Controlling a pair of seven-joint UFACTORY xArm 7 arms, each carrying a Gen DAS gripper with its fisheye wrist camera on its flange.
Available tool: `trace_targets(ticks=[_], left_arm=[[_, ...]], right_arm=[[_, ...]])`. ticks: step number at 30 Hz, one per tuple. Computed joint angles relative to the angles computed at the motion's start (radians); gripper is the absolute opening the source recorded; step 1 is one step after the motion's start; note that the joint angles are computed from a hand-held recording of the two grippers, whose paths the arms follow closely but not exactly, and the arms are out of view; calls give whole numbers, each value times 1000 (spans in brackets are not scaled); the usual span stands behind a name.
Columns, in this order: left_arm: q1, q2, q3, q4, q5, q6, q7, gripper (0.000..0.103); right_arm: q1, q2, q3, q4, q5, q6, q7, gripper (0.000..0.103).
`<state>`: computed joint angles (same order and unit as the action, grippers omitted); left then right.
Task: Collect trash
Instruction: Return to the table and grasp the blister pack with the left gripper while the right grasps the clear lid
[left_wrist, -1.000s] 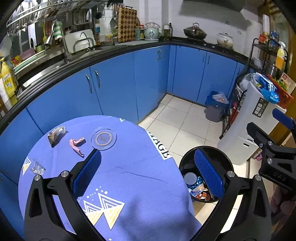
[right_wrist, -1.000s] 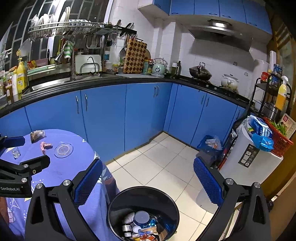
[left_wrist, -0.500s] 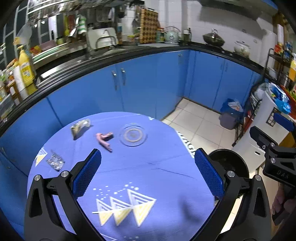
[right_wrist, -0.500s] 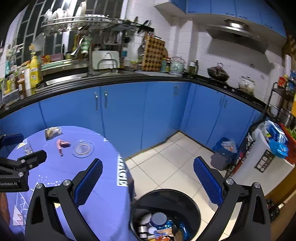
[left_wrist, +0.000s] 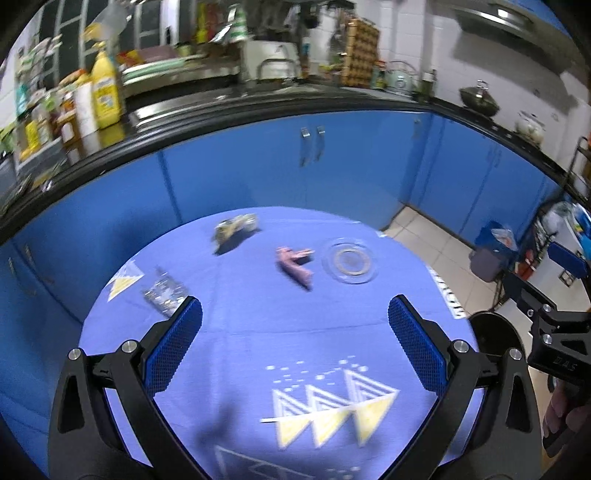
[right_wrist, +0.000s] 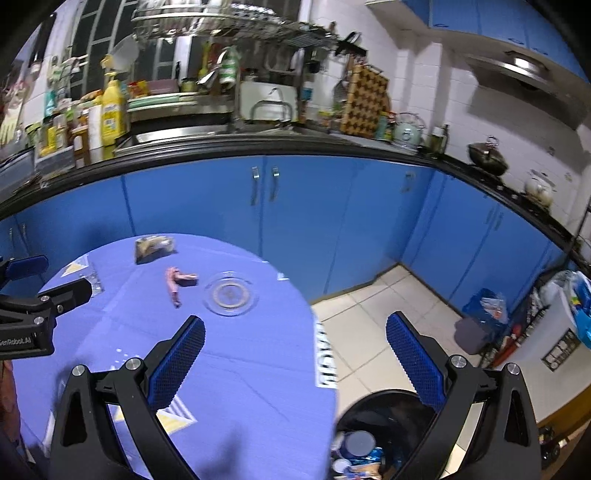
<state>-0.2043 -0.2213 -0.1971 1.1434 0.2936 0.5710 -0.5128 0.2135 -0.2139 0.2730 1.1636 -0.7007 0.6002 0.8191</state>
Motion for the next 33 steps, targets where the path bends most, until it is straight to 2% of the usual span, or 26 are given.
trace_targets(ticks=[5,12,22,25,33], left_arm=[[39,-5,40,-36,-14,-13,3,99],[95,70,78,-28,-16,-21,-20,99],[101,257,132,87,40,36,-76,99],[93,320,152,145,50,68,-90,99],[84,434,188,244,-9,104,-58,99]], right_arm=[[50,142,-2,113,6,-1,-22,96],[143,322,-72,244,43,4,-94,96],[185,595,-158,480,306,54,-272,96],[203,683,-188,581,353,93,-316,96],[221,839,-227,789,441,156,-401,96]])
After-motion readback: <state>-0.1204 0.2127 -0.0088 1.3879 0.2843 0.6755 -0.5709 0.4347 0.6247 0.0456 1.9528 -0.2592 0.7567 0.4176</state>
